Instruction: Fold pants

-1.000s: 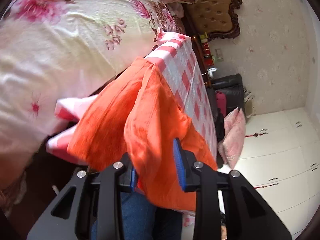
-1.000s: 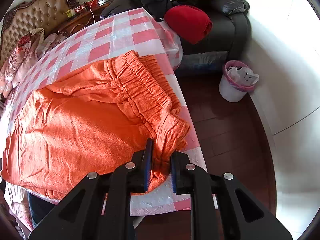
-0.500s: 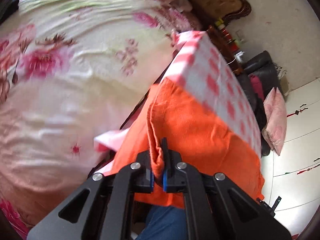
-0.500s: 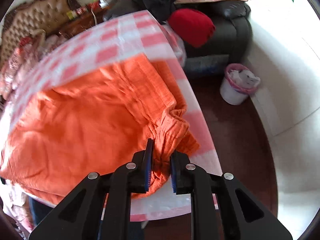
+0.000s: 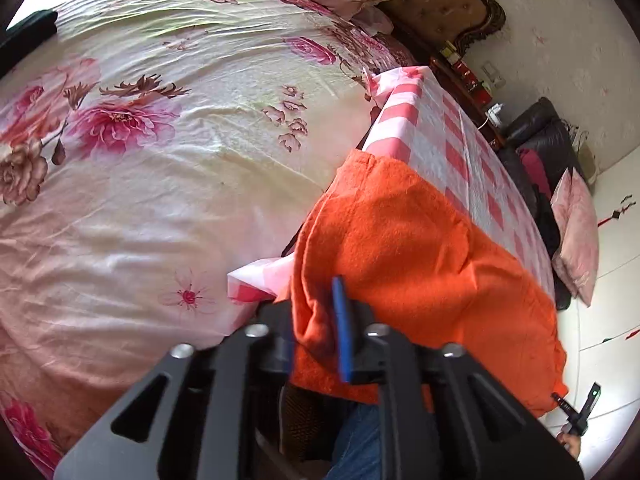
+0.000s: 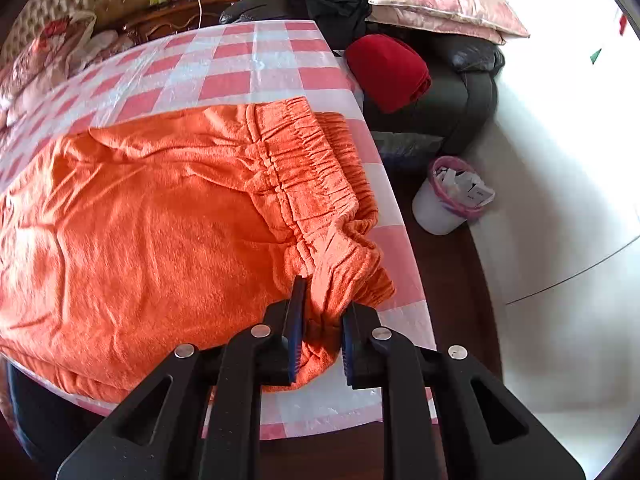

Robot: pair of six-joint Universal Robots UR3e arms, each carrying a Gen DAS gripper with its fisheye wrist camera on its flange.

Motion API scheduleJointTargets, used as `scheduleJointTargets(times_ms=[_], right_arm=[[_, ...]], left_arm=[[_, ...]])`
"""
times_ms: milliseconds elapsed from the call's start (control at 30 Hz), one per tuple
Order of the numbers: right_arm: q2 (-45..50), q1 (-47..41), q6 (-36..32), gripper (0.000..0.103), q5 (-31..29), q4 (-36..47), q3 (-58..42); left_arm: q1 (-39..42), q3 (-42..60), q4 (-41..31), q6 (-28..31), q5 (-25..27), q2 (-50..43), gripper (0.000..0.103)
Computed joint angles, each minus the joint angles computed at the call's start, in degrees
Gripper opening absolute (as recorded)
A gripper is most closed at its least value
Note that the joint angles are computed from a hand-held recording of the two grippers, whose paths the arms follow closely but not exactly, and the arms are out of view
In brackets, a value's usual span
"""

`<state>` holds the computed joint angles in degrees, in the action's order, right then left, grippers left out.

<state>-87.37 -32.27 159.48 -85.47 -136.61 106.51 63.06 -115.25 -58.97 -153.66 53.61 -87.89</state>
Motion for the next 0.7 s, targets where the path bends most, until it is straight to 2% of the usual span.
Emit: scheduleJointTargets(times_ms=[33, 133, 167, 300, 400, 433, 467, 500, 533, 700], right_arm=[[0.22, 0.30, -0.01, 0.015, -0.47, 0.06, -0.25], [0.85, 1.13, 0.35, 0.016, -1.70, 0.07, -0.80], [1.11, 1.49, 0.42, 0.017, -2.20, -0.15, -0.88], [1.81, 2.28, 1.08, 0.017, -3.21, 0.07, -1.58], [1.64, 1.95, 1.45, 0.017, -2.94, 0.53, -1.58], [1.70, 2.06, 1.67, 0.017, -3.10, 0.58, -1.67], [1.85, 2.28, 1.90, 0.018, -3.43, 0.67, -1.88], [2.00, 2.55, 2.18, 0.018, -3.83, 0.80, -2.12], [2.13, 2.76, 2.53, 0.018, -4.16, 0.90, -2.32], [2.94, 4.63, 3.35, 0.020, -6.94, -0.18, -2.56]], left_arm=[[0.29, 0.38, 0.93, -0.59, 0.02, -0.19, 0.032], [1.66, 6.15, -0.32, -1.80, -5.33, -4.35, 0.036], [0.81, 11.18, -2.61, -1.84, -7.54, -8.87, 0.040], [-4.23, 28.47, -10.32, -2.89, -11.32, -23.99, 0.042], [-7.92, 37.60, -11.89, -5.45, -10.53, -32.38, 0.042], [-8.56, 39.81, -13.83, -4.84, -10.97, -34.16, 0.040], [-9.21, 42.23, -16.23, -3.67, -11.52, -35.79, 0.029], [-9.95, 42.86, -16.21, -3.19, -11.03, -36.06, 0.013], [-10.65, 42.42, -14.11, -3.92, -9.47, -35.49, 0.004], [-9.93, 32.96, -2.37, -5.65, -6.02, -26.20, 0.003]])
